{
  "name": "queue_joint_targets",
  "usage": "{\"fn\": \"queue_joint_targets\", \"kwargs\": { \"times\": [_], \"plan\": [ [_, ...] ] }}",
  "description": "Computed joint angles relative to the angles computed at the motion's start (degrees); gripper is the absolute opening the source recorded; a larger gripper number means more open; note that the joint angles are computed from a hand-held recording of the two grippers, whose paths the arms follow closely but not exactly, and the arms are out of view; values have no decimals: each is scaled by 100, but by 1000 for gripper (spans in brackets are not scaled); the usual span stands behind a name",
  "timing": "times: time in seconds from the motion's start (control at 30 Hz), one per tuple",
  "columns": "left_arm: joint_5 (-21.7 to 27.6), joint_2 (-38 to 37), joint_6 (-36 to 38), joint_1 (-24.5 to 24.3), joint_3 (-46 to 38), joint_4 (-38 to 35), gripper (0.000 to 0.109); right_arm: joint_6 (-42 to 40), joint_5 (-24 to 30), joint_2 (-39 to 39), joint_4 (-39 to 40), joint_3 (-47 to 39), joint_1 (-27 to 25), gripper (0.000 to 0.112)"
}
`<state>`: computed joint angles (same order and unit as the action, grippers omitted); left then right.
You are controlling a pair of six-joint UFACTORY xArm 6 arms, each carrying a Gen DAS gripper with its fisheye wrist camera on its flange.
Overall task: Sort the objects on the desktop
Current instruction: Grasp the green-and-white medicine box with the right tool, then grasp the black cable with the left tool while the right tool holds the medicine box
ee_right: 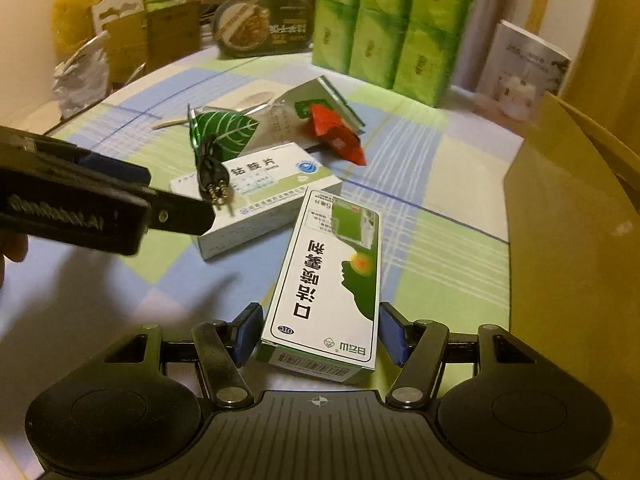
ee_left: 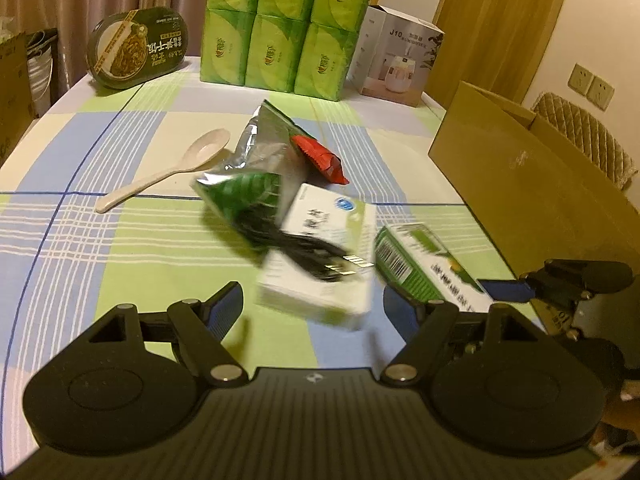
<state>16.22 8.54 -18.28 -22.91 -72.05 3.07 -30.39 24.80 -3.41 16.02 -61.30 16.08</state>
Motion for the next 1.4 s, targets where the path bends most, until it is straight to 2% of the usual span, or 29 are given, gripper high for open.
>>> {"fn": "queue_joint_targets", "kwargs": {
  "times": [0.1, 0.17, 0.2, 0.37, 0.43, 0.57, 0.6, 0.63, 0.67, 0.8, 0.87, 0.97, 1.17, 1.4],
  "plan": [
    [178, 82, -561, 32, -134, 1136, 73, 194, 43, -6, -36, -18, -45, 59],
    [250, 162, -500, 50, -229, 1439, 76, 186, 49, -15, -24, -22, -70, 59],
    [291, 209, -355, 58, -279, 1380, 80, 199, 58, -39, -25, -14, -79, 59],
    [276, 445, 734, 64, -490, 239, 84, 218, 47, -90, 11, 26, -146, 59],
    [308, 545, 950, 39, -582, 79, 85, 213, 45, -118, 22, 63, -167, 59],
    [379, 704, 822, -14, -712, 543, 84, 193, 78, -164, 56, 91, -199, 59],
    [392, 723, 758, -26, -727, 665, 79, 196, 87, -183, 58, 102, -204, 59],
    [418, 726, 667, -35, -731, 789, 69, 191, 100, -207, 62, 117, -209, 59],
    [466, 711, 535, -47, -727, 927, 68, 183, 123, -238, 62, 131, -215, 59],
    [679, 474, 522, -131, -551, 742, 67, 200, 262, -387, 43, 209, -248, 59],
    [837, 250, 512, -215, -367, 710, 67, 188, 301, -522, 43, 310, -268, 54],
    [971, -116, 568, -395, -46, 688, 67, 151, 366, -761, 61, 494, -314, 53],
    [996, -850, 298, -701, 704, 636, 67, 108, 551, -1250, 20, 883, -437, 53],
    [1016, -1208, -25, -785, 1071, 733, 68, -198, 600, -1597, 142, 1221, -563, 54]
  ]
}}
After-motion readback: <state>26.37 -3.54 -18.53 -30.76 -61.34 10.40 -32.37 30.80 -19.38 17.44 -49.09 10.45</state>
